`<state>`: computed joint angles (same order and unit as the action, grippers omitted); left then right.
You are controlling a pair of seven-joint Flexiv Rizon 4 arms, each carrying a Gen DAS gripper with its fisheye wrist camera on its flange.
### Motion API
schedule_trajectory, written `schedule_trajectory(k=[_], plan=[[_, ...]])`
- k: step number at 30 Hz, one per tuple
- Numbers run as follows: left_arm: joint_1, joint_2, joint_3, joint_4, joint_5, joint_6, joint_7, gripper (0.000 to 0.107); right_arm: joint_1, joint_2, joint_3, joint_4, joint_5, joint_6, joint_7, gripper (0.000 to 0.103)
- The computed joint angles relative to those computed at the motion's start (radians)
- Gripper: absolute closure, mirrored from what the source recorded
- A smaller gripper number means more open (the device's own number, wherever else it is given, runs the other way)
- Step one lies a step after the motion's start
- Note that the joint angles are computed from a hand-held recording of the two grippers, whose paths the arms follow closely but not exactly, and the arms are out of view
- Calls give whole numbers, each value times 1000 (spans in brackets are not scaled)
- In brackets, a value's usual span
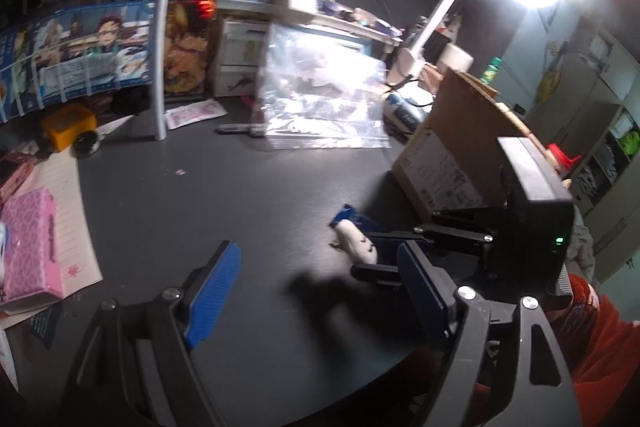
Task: Organize objects
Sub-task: 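Grasp the small white figure with the right gripper, then carry the white figure into the box and open the right gripper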
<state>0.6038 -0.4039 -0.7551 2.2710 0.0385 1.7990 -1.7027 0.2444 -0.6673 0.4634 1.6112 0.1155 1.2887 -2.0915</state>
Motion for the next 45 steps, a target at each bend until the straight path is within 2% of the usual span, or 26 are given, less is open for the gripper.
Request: schedule_trajectory(k=[2, 5, 8, 9, 11, 13, 17, 22, 29, 34, 35, 37, 38, 39, 42, 45], plan=[[52, -16, -78, -14, 18, -5, 14, 28, -51, 28, 65, 11, 32, 7, -60, 79], [68, -23, -135, -53, 27, -16, 41, 32, -114, 76, 136, 26, 93, 25, -151, 79], [109, -70, -235, -109, 28, -48, 89, 50, -149, 125, 158, 32, 149, 40, -212, 79], [104, -79, -248, -131, 23, -61, 108, 56, -159, 138, 159, 32, 169, 43, -227, 79], [75, -85, -250, -174, 6, -87, 149, 63, -186, 160, 164, 25, 210, 34, -262, 79], [26, -88, -227, -226, -20, -122, 191, 66, -194, 184, 146, 24, 244, 40, -284, 79], [-115, -116, -134, -365, -67, -215, 274, 75, -205, 219, 92, 22, 290, 47, -309, 79], [-268, -189, -44, -553, -120, -338, 363, 76, -201, 236, 6, -4, 310, 18, -285, 79], [-482, -292, 123, -827, -180, -541, 423, 76, -178, 222, -120, -46, 247, -59, -186, 79], [-571, -346, 202, -949, -226, -637, 454, 76, -155, 211, -178, -34, 173, -53, -115, 78], [-585, -350, 217, -962, -235, -647, 460, 75, -156, 213, -183, -26, 161, -47, -104, 77], [-619, -352, 261, -984, -242, -662, 459, 62, -144, 206, -202, -20, 124, -34, -68, 71], [-632, -349, 280, -986, -247, -657, 458, 46, -141, 205, -210, -13, 106, -24, -51, 65], [-640, -344, 293, -980, -256, -645, 462, 40, -144, 206, -209, -7, 96, -15, -40, 62], [-640, -318, 305, -939, -299, -617, 493, 38, -162, 204, -192, -6, 80, -15, -24, 61], [-658, -277, 351, -885, -322, -567, 497, 35, -166, 208, -183, 2, 67, -11, -15, 61]])
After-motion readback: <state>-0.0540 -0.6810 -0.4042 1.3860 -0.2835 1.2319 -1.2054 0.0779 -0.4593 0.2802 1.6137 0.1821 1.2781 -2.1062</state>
